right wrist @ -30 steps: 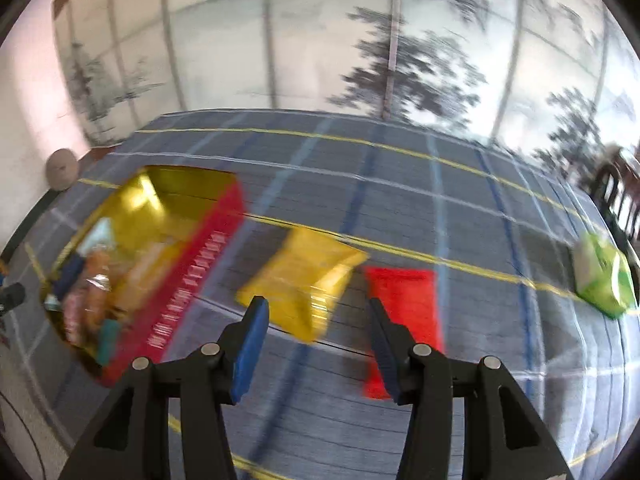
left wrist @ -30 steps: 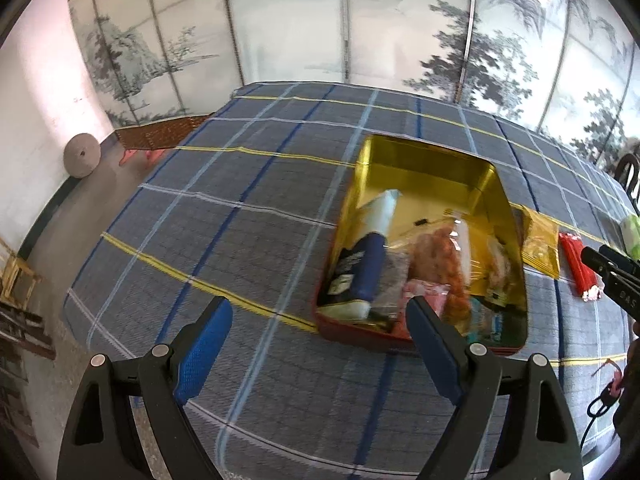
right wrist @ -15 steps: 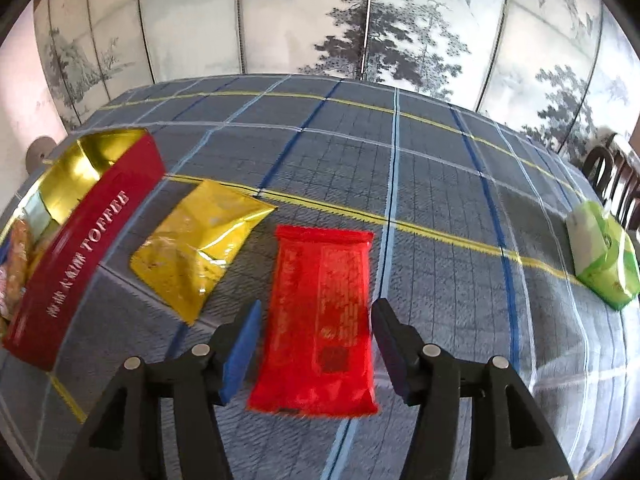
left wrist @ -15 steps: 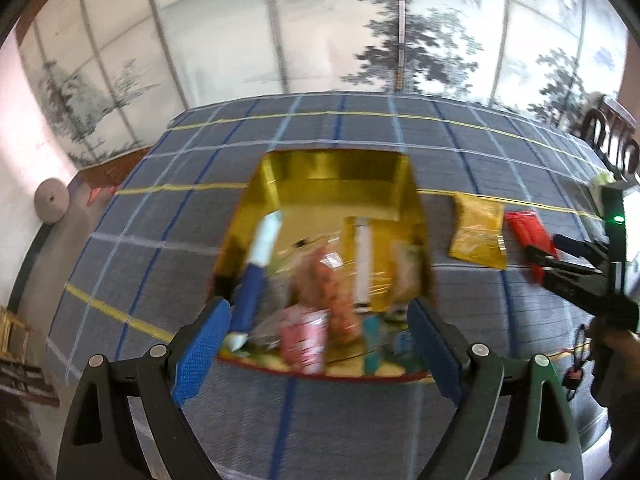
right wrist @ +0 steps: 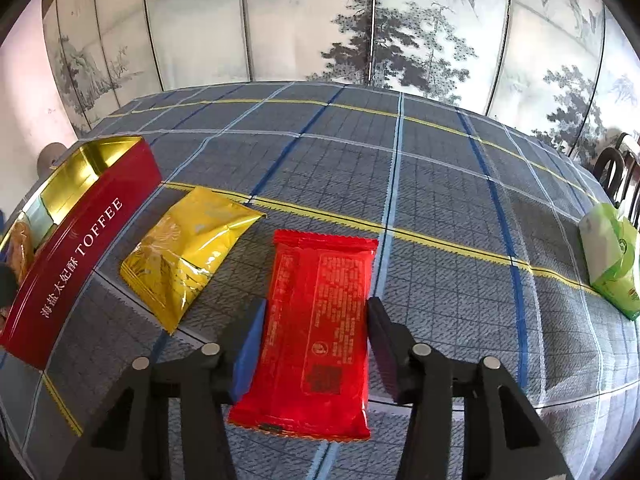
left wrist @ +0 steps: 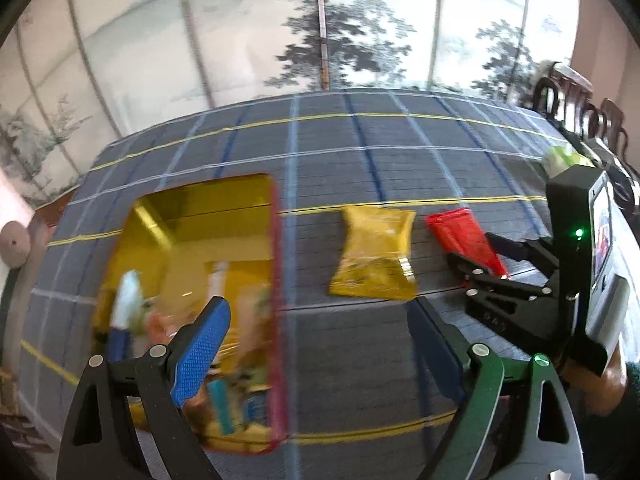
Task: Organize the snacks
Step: 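Grasp the red wrapped packet on the table with the right gripper, then grasp the yellow WANJIYUAN packet with the left gripper while the right holds the red packet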
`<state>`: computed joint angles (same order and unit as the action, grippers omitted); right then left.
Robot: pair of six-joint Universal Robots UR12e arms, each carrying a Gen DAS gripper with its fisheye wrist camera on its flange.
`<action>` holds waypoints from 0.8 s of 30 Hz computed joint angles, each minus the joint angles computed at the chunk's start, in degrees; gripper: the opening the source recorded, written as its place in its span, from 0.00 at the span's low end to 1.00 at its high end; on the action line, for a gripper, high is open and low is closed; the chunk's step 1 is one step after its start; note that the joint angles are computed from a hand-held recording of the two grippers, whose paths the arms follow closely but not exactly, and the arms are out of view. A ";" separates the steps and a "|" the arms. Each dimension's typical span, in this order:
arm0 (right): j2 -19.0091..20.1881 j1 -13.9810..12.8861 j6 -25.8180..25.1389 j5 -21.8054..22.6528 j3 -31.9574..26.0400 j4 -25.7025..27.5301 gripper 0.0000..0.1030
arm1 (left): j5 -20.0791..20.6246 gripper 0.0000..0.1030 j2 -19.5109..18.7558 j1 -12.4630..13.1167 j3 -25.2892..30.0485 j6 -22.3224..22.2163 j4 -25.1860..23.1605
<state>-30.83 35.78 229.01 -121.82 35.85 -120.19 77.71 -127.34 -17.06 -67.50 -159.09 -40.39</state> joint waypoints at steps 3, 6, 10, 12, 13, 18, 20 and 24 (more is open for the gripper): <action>-1.55 -0.11 0.66 -0.35 2.92 -1.15 0.47 | -1.80 0.86 -0.88 -0.37 1.13 -0.02 -0.96; -3.21 -0.30 2.06 -0.99 5.88 -1.40 0.47 | -2.84 0.86 -2.14 -0.81 2.74 -0.65 -2.09; -5.78 -0.53 4.72 -1.90 10.38 -1.69 0.47 | -2.93 0.86 -3.72 -1.38 4.85 -0.52 -4.20; -6.85 -0.60 6.19 -2.44 12.18 -1.38 0.47 | -2.29 0.86 -4.29 -1.70 5.44 -0.02 -4.46; -7.20 -0.64 6.39 -2.58 12.77 -1.34 0.47 | -2.14 0.86 -4.49 -1.79 5.67 0.21 -4.72; -8.77 -0.87 7.36 -2.44 15.72 -2.77 0.47 | -2.32 0.86 -5.51 -2.06 7.01 0.49 -5.95; -8.71 -0.89 7.22 -2.48 15.63 -2.57 0.48 | -3.12 0.86 -5.92 -1.99 7.74 0.29 -6.77; -8.56 -0.90 6.98 -2.42 15.35 -2.35 0.49 | -3.80 0.86 -6.72 -2.01 9.11 0.32 -8.47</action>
<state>-39.39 34.88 236.00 -124.24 51.20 -122.53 73.90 -134.06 -19.07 -58.38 -158.77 -48.86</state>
